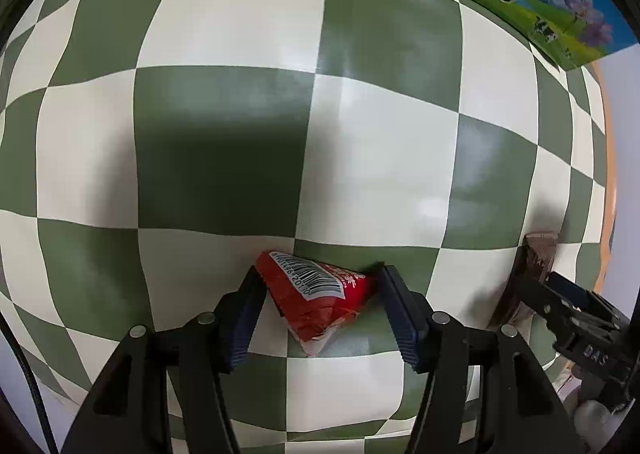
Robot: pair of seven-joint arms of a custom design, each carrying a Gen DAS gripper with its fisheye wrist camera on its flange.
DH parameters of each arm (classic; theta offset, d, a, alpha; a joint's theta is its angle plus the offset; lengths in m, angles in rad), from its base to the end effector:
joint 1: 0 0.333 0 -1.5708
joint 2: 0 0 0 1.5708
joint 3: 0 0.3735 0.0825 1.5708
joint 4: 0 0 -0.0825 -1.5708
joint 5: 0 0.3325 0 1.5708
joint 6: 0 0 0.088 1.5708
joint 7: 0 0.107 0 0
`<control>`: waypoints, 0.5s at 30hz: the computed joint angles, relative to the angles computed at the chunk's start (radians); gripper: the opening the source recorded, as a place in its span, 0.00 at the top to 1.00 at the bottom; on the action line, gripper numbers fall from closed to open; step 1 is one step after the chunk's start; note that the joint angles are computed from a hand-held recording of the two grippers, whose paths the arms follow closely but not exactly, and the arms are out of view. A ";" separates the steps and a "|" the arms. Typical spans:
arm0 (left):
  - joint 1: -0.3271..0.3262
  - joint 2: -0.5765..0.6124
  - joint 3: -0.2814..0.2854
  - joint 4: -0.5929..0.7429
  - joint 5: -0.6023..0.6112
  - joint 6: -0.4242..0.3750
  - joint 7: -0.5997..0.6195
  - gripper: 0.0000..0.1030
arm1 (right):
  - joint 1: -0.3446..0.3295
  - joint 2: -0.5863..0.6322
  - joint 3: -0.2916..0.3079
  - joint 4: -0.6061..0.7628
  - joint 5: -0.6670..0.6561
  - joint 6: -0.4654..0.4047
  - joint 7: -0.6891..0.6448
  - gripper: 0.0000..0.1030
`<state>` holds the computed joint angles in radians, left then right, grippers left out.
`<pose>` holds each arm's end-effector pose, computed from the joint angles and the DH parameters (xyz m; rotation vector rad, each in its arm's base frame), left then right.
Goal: Organize snacks
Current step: 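Carry both packets into the cardboard box and open both tools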
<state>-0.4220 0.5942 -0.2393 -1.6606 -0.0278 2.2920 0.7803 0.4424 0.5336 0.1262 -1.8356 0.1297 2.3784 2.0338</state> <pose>0.5534 -0.3934 0.3554 2.3057 -1.9040 0.0920 0.5454 0.3372 0.3282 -2.1731 2.1852 0.2248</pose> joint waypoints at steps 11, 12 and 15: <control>-0.080 0.093 0.007 0.209 0.037 -0.156 -0.054 0.46 | 0.036 -0.020 -0.004 -0.033 -0.032 0.063 0.049 0.42; -0.087 0.096 0.009 0.219 0.045 -0.165 -0.059 0.46 | 0.045 -0.026 -0.001 -0.050 -0.032 0.078 0.060 0.42; -0.108 0.101 0.015 0.248 0.067 -0.189 -0.072 0.56 | 0.042 -0.037 0.010 -0.059 -0.022 0.086 0.060 0.42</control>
